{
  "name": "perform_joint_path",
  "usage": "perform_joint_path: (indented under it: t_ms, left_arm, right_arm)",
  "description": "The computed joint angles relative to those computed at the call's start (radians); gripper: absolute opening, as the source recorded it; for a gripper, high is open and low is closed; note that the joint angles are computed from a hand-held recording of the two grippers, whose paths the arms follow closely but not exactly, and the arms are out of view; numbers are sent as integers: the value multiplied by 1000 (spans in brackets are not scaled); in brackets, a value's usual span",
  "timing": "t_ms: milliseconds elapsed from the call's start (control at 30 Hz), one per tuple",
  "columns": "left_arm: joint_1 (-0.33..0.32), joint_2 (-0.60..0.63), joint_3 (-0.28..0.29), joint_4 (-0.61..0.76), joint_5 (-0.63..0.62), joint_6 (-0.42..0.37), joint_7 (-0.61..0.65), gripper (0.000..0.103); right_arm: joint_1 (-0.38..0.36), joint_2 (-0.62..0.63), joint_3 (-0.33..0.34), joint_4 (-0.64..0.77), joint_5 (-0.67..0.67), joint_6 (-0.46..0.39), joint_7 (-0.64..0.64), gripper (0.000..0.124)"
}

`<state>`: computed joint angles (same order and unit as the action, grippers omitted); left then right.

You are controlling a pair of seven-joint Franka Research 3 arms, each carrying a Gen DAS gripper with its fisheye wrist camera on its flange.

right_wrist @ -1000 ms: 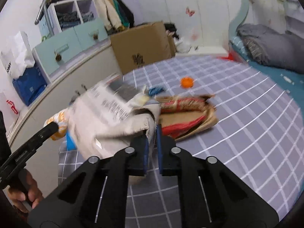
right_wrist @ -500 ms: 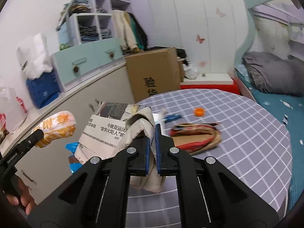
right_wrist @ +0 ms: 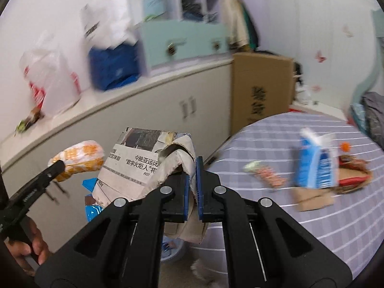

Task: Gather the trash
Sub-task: 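Carry both items to the wastebasket and open both tools to drop them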

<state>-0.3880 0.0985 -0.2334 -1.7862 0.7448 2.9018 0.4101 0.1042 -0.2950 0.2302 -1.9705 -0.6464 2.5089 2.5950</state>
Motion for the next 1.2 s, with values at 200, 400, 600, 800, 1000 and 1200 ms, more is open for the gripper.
perform_joint_path:
  t_ms: [200, 400, 600, 800, 1000, 1200]
  left_arm:
    - [45, 11, 8, -66, -104, -23, 43, 22]
    - [59, 65, 8, -76, -186, -83, 121, 22]
    - [63, 129, 2, -75, -308, -80, 212, 22]
    - [36, 202, 10, -22, -337, -127, 252, 22]
    - [15, 337, -4, 102, -382, -254, 339, 24]
    - [29, 452, -32, 221, -508, -345, 430, 46]
  right_arm:
    - [77, 183, -17, 116, 22, -5, -61, 5]
    - [161, 304, -71, 188, -3, -46, -76, 5]
    - [243, 409, -139, 250, -52, -125, -89, 5]
    - [294, 505, -195, 287, -45, -172, -111, 5]
    - [325, 585, -237, 315, -17, -204, -139, 5]
    - [333, 629, -260, 323, 31, -199, -168, 5]
